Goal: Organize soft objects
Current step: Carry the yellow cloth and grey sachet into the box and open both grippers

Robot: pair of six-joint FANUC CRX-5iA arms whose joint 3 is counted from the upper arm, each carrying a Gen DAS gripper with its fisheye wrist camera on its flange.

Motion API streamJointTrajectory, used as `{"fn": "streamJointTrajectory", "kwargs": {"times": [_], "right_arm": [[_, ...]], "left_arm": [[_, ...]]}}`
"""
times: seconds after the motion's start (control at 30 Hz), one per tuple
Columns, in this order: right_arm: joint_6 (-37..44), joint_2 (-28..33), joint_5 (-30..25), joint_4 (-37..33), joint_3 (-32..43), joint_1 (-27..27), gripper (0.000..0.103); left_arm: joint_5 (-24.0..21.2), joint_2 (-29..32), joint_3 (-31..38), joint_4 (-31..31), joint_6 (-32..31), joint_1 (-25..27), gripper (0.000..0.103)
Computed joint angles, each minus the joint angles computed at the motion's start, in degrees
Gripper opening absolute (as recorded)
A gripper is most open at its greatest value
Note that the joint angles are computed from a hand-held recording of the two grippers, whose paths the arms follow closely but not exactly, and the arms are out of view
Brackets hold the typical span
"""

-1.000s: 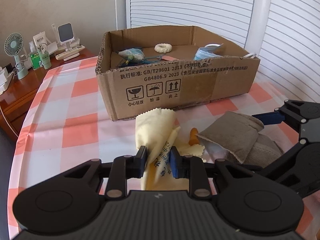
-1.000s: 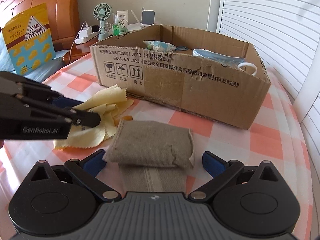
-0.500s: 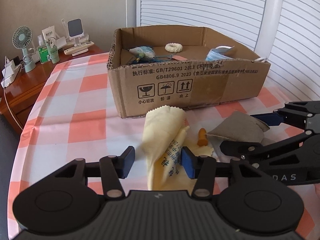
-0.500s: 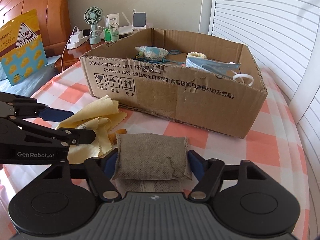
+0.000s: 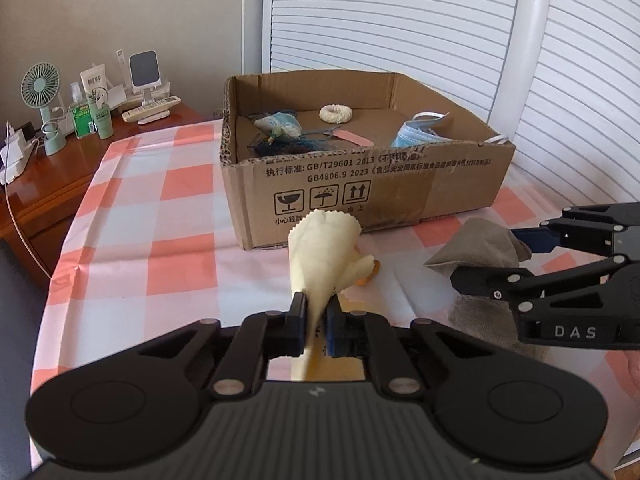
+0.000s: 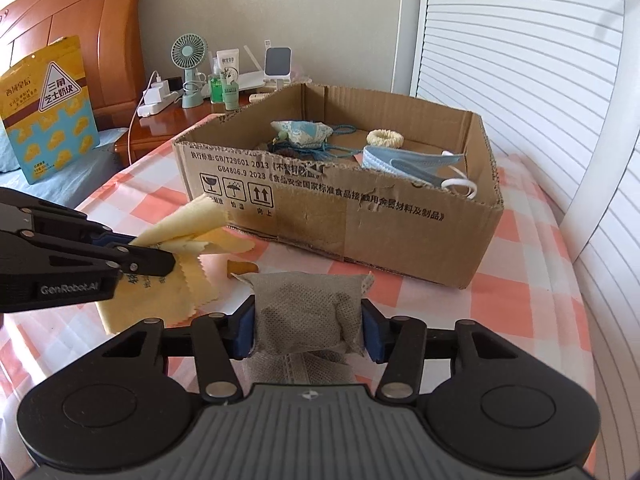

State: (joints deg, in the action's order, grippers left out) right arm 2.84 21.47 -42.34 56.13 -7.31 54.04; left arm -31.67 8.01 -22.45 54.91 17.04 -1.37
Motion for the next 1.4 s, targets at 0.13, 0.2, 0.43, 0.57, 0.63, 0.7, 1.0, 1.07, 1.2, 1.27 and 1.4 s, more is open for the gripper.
{"fn": "streamJointTrajectory", "kwargs": {"times": [0.13, 0.2, 0.43, 0.57, 0.63, 0.7, 1.0, 1.07, 1.2, 1.27, 1.4], "right_arm": [[-1.1, -1.3, -0.7, 1.5, -1.2, 0.7, 0.057], [-1.4, -2.1, -0.8, 2.0, -1.8, 1.0, 0.057], [-1.9, -4.1, -1.8, 3.5, -3.1, 2.2, 0.057], [-2.2, -5.1, -1.8, 4.1, -3.8, 2.5, 0.057], [-1.8, -5.4, -1.9, 4.1, -3.9, 2.7, 0.057], [-1.4, -5.7, -2.1, 3.8, -4.0, 2.9, 0.057], [-0.8, -7.2, -2.3, 4.0, -4.4, 3.2, 0.057], [-0.5, -7.5, -2.3, 4.1, -4.4, 3.1, 0.057], [0.0, -7.9, -2.9, 4.6, -4.3, 3.1, 0.057], [-0.3, -8.2, -3.1, 5.4, -4.4, 3.0, 0.057], [-0.7, -8.7, -3.4, 6.3, -4.6, 2.7, 0.057]], "left_arm": [[-2.9, -1.4, 0.8, -2.7, -0.7, 1.8, 0.007], [-4.7, -1.9, 1.4, -4.5, -0.3, 2.6, 0.007], [-7.9, -4.2, 1.2, -7.4, -1.5, 3.7, 0.007], [-9.1, -5.3, 0.6, -6.6, -2.7, 4.0, 0.007], [-9.7, -5.6, 0.6, -6.1, -3.2, 4.0, 0.007], [-10.3, -5.9, 0.7, -5.6, -3.6, 4.0, 0.007], [-10.5, -5.9, 2.4, -1.7, -6.2, 3.2, 0.007], [-10.2, -5.7, 3.0, -0.4, -7.1, 2.7, 0.007], [-9.4, -4.5, 5.2, 0.6, -7.8, 1.4, 0.007], [-8.8, -3.5, 6.6, 0.9, -7.9, 0.6, 0.007], [-8.5, -0.9, 10.2, 0.7, -6.5, -0.9, 0.007]]}}
